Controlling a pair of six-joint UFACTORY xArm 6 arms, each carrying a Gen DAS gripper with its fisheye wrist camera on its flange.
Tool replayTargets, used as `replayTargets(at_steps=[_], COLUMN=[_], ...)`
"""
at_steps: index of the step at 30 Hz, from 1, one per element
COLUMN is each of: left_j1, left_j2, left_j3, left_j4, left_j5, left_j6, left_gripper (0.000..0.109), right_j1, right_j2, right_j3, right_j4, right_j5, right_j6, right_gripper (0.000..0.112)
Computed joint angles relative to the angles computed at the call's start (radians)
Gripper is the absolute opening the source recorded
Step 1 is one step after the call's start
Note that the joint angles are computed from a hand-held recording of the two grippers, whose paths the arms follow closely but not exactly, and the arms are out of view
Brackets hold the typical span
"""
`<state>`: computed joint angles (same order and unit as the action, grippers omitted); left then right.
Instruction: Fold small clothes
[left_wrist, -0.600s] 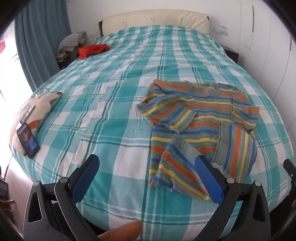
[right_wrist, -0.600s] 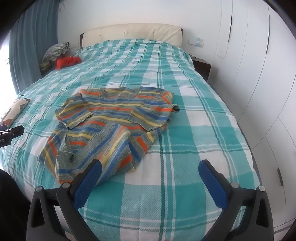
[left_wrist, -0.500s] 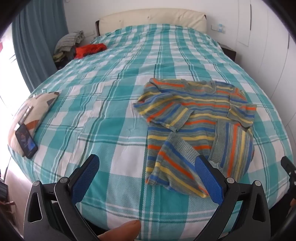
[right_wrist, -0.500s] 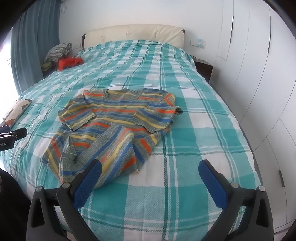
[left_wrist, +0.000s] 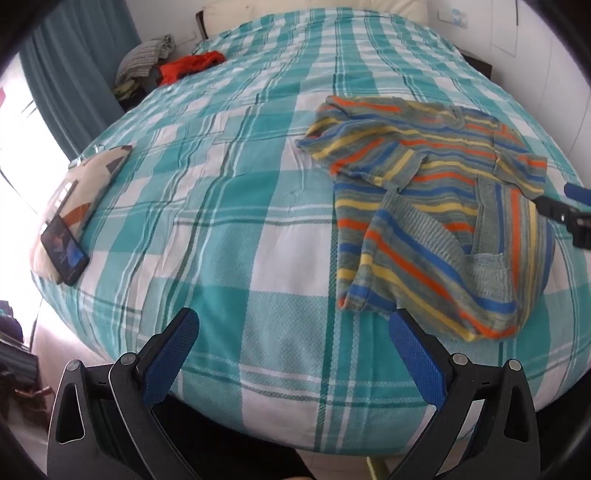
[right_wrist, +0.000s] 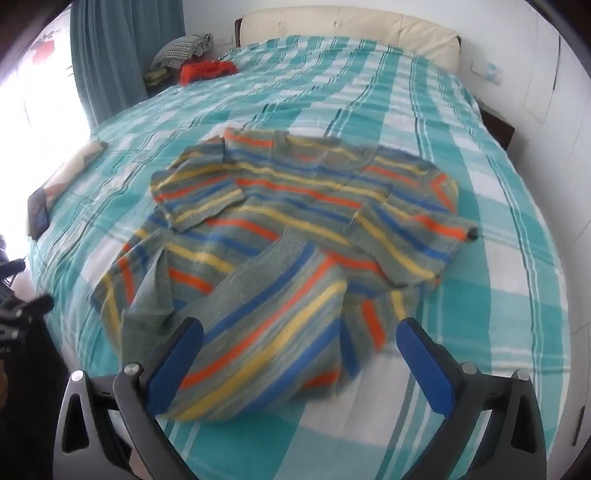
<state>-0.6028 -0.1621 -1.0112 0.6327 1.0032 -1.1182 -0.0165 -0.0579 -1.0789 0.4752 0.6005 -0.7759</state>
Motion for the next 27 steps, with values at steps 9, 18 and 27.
replayTargets(at_steps=[9, 18, 27], left_j1=[0.037, 0.061, 0.073], left_j2=[-0.085, -0.15, -0.152], left_j3=[0.105, 0.191, 0.22], left_j4=[-0.068, -0.09, -0.097], left_j5=[-0.075, -0.169, -0.235], left_j6=[0.077, 0.088, 0.048], left_gripper=[0.103, 0.103, 0.103], right_j1=[0.014, -0.229, -0.403], right_j2=[0.341, -0.171, -0.33], right_j3=[-0.391, -0.013, 0.199], right_j4=[-0.15, 0.101, -0.128], right_j5=[0.287, 0.584, 0.472], right_j6=[0.108, -0.41, -0.3], right_gripper=[0.028, 0.009, 0.054])
